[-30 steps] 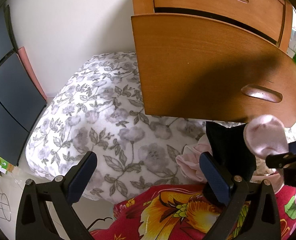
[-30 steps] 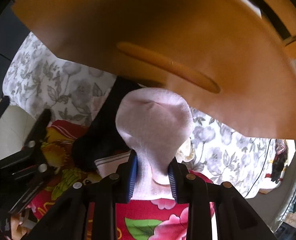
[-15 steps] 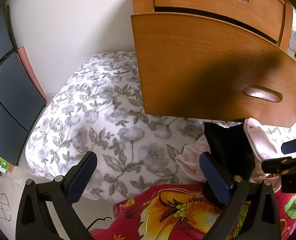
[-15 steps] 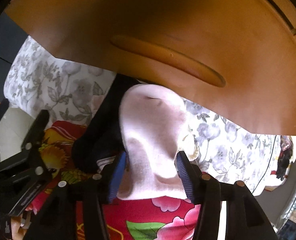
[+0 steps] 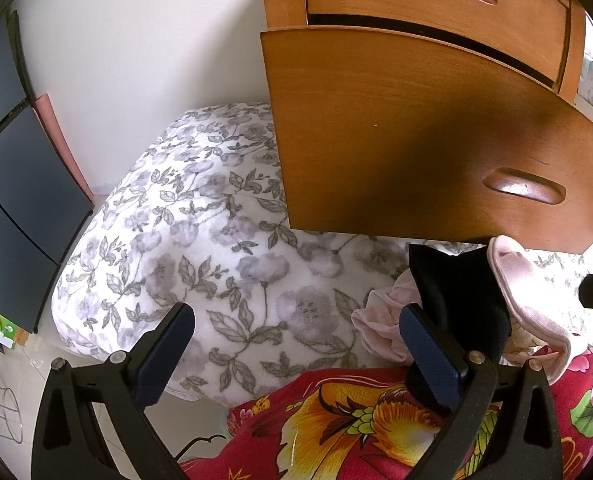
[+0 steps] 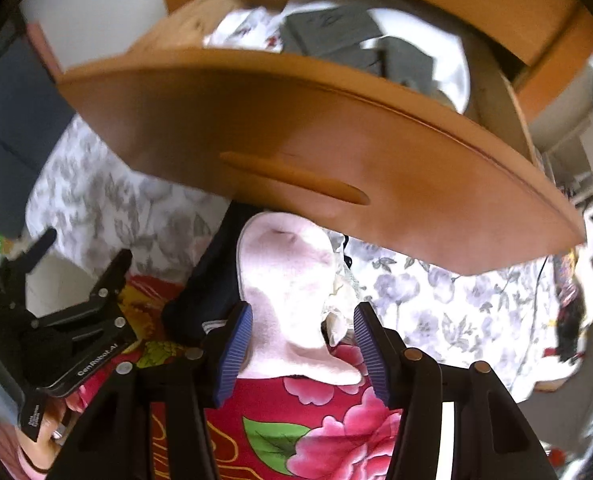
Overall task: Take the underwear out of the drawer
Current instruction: 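Open the right tool and release the pink sock, then move the left tool into the open drawer toward the grey socks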
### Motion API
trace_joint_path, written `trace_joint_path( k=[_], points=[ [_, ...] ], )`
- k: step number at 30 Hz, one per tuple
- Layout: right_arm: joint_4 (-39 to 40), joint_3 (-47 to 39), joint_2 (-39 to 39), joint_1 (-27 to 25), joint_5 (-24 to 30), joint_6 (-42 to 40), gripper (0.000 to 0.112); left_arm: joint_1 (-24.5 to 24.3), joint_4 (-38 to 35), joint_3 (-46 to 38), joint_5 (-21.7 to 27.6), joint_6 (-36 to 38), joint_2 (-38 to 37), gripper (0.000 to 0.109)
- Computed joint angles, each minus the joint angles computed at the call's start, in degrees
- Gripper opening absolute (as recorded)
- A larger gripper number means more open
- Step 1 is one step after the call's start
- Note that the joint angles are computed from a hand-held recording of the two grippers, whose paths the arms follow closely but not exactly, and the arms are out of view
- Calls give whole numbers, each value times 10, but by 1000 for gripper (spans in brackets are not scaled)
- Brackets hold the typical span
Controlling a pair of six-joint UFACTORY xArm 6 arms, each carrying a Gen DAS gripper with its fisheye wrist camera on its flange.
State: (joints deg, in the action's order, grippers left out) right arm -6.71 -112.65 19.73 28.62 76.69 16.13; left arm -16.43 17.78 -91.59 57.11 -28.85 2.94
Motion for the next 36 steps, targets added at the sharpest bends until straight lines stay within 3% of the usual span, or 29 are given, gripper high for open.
trace_joint_path(
  k=[4,10,17,21,25,32,36],
  points=[
    [-17,167,-109,-3,-132,67,57,0,-1,1,1,2,-1,102],
    [-78,288,-199,-2,-188,147,57,-1,2,-1,4,2,0,102],
    [-124,339,-231,-4,-241,172,58,-1,5,1,2,1,-2,102],
    [-130,377,-250,-7,-293,179,80,-3,10,-4,9,2,1,102],
    [-124,394,-254,-7,-310,172,82,-7,20,-9,17,1,3,102],
    [-125,427,-272,-13,-337,191,102,-19,54,-12,25,0,4,102],
    [-133,439,-280,-17,-347,203,103,-24,68,-9,23,1,2,102]
  ],
)
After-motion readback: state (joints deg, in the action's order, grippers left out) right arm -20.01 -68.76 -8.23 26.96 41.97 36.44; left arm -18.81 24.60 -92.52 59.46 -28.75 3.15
